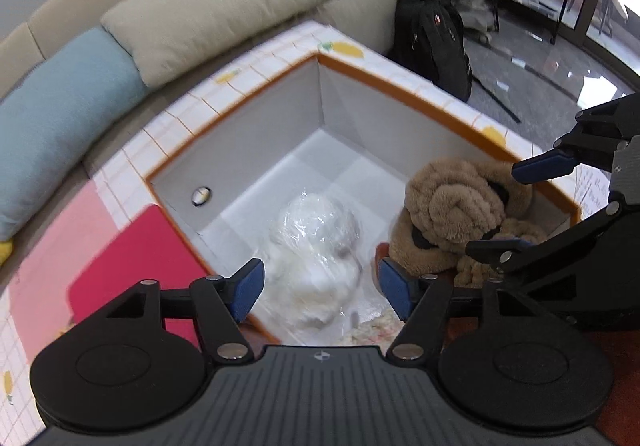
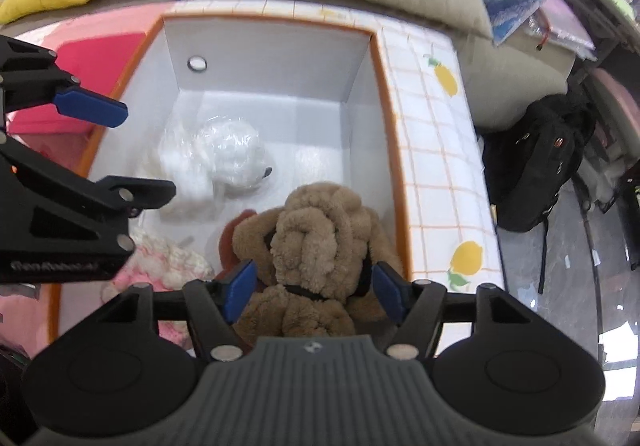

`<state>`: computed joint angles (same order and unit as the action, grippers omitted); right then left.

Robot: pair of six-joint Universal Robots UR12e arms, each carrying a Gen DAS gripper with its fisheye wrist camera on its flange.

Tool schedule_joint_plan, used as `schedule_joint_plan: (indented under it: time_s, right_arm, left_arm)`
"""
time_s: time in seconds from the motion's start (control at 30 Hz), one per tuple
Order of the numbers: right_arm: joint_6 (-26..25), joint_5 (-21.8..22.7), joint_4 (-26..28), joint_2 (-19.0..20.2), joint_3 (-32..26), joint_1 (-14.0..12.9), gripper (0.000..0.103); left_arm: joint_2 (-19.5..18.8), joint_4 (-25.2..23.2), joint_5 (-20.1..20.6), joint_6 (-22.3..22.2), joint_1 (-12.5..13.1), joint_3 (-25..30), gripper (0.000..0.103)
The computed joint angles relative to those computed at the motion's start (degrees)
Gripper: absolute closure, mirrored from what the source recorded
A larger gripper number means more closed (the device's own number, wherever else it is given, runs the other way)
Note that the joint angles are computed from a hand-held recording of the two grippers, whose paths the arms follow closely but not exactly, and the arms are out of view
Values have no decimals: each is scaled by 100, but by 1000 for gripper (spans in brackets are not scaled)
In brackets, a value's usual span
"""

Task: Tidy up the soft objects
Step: 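Lower bundle and plush dog into the white box and open both grippers, then move both tools back toward the orange knitted ball and cloth pile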

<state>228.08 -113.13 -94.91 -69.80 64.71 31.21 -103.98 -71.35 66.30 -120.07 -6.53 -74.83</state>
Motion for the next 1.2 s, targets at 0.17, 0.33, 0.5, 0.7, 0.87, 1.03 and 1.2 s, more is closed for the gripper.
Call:
schedule_joint_plan:
  time_s: [0.17,0.33,0.5,0.7,0.87,1.03,1.2]
  right_arm:
    - [335,-450,-216,-36,-82,143,31]
    - [816,-1256,-498,43,-202,402,31]
    - [1216,-1812,-726,216,-351,628,30]
    - [1004,-1849,-1278,466,-525,790,28]
    - [845,-1598,-1940,692,-688,877,17]
    - [356,-1410,-1886,1080,-1203,946,9]
    - [-117,-1277,-1844,1383,-1561,998,8]
  left_arm:
    - [123,-5,-630,-177,246,9,26]
    - [274,434,-1279,-566,529,-160,26]
    - [366,762,-1798,-945,800,-271,26]
    - [422,924,-1802,-1173,1070,-406,26]
    - [519,1598,-1638,-1883,1292,-740,26]
    - [585,2413,-1467,-2434,1475,-1070,28]
    - [577,2433,-1262,-2753,1611,-1126,28]
